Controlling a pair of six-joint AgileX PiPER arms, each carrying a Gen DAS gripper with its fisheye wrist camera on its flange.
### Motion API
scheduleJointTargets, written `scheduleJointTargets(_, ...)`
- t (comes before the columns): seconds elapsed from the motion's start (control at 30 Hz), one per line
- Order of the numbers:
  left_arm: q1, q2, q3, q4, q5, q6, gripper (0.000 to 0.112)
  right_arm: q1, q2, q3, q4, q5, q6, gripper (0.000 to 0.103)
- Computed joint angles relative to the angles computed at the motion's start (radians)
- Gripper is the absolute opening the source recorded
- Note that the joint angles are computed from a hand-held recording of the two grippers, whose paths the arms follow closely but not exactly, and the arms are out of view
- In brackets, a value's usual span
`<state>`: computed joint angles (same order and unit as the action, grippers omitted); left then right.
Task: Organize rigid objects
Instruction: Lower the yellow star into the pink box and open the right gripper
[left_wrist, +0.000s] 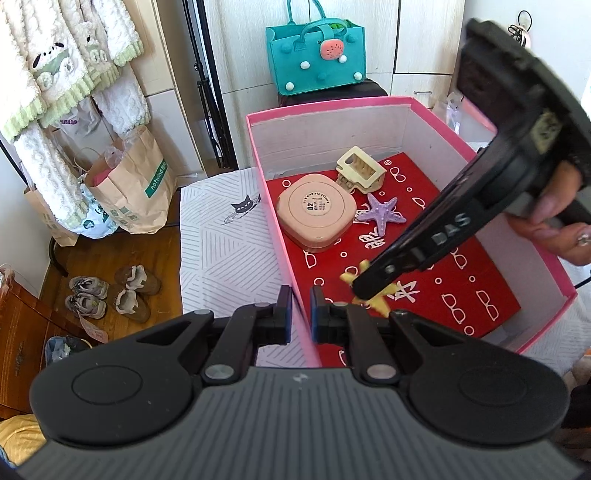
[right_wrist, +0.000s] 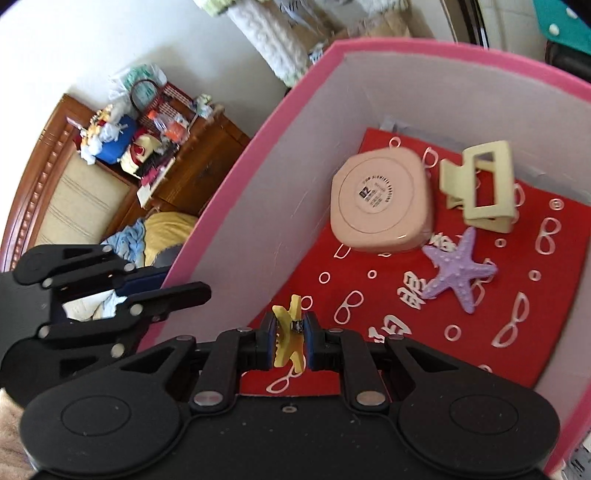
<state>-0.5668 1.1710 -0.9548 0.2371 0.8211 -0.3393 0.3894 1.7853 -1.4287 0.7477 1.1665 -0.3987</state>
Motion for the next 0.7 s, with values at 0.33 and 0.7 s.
scheduleJointTargets(0.33,0.0,0.002,0.002,-0.005,-0.008,0.011,0.009,0.057,0.006,-0.052,-0.23,-0.077,0.085,0.026)
scheduleJointTargets(0.7,0.02,-0.007,0.011,-0.034,-0.022,0.037,0.009,-0.042,-0.285,0.162,-0.223,-0.182,-0.099,0.029)
